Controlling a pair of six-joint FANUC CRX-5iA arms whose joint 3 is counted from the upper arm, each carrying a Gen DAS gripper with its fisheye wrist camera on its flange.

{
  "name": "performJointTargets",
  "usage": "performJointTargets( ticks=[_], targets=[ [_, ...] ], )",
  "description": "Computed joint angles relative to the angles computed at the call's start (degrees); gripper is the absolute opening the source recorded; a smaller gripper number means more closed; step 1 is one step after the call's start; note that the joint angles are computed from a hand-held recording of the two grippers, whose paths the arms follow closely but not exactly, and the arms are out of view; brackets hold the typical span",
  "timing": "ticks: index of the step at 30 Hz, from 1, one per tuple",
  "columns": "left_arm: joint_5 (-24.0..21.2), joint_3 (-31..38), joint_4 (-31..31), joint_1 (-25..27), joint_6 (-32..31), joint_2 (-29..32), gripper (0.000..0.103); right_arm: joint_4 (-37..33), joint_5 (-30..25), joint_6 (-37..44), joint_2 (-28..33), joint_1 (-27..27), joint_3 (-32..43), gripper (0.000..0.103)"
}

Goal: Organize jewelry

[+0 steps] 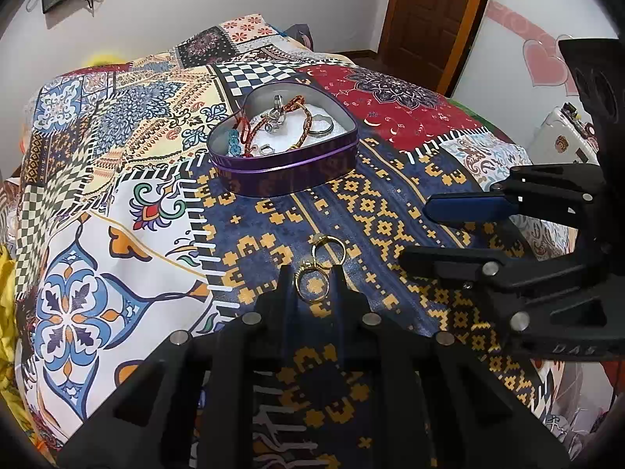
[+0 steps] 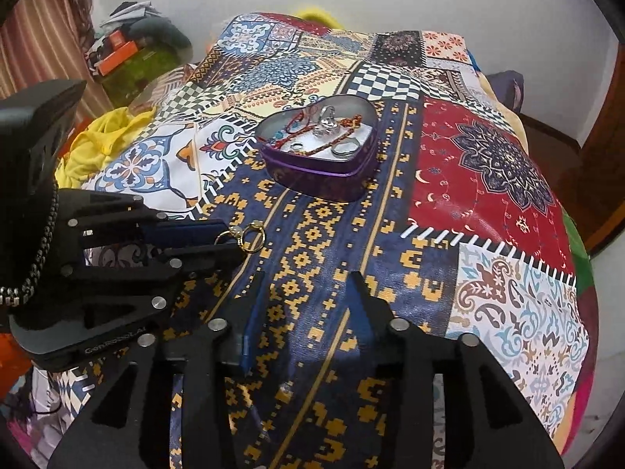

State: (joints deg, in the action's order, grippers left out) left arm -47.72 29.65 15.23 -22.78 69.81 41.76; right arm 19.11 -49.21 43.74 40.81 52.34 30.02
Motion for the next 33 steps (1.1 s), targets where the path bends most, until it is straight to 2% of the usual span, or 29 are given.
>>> performJointTargets(
  ticks=[2, 4, 12, 15, 16, 17, 19, 22, 26, 33],
  targets=[
    [0.4, -0.4, -1.3, -0.1, 0.5, -0.6, 0.015, 0.6, -0.3, 0.2, 0.5, 0.2, 0.5, 0.038],
    [1.1, -1.6, -2.1, 0.0, 1.0, -1.6, 0.004, 0.8, -0.4, 0.7, 1.1, 0.2, 1.3, 0.038],
    [2.8, -5.4, 0.5, 2.4, 1.0, -4.1, 0.002, 1.5, -3.2, 6.0, 6.4, 0.8, 9.0, 0.038],
    [3.5, -6.3, -0.3, 2.7, 1.7, -4.9, 0.002, 2.4, -4.9, 8.0, 8.7, 1.2, 12.3, 0.038],
    [3.4, -6.8, 0.8, 3.1, 0.9, -5.1, 0.003, 2.5, -5.3, 8.6, 9.3, 1.3, 13.2, 0.036],
    [3.0, -6.8, 1.3, 3.2, 0.7, -5.0, 0.005, 2.3, -5.6, 9.3, 9.8, 1.2, 14.1, 0.03],
    [1.9, -6.6, 2.1, 3.4, 0.2, -4.8, 0.015, 1.4, -6.4, 10.5, 10.5, 1.1, 15.6, 0.019],
    [1.8, -6.7, 2.3, 2.9, -0.9, -4.6, 0.027, 0.7, -6.0, 10.5, 10.3, 0.8, 15.6, 0.016],
    [1.1, -5.0, -0.2, 1.8, -0.5, -3.7, 0.027, 1.6, -4.5, 7.9, 9.0, 0.8, 13.1, 0.016],
    [0.7, -2.9, -0.8, 1.1, 1.7, -1.9, 0.027, 3.5, -1.5, 3.7, 5.8, 0.5, 7.7, 0.016]
  ],
)
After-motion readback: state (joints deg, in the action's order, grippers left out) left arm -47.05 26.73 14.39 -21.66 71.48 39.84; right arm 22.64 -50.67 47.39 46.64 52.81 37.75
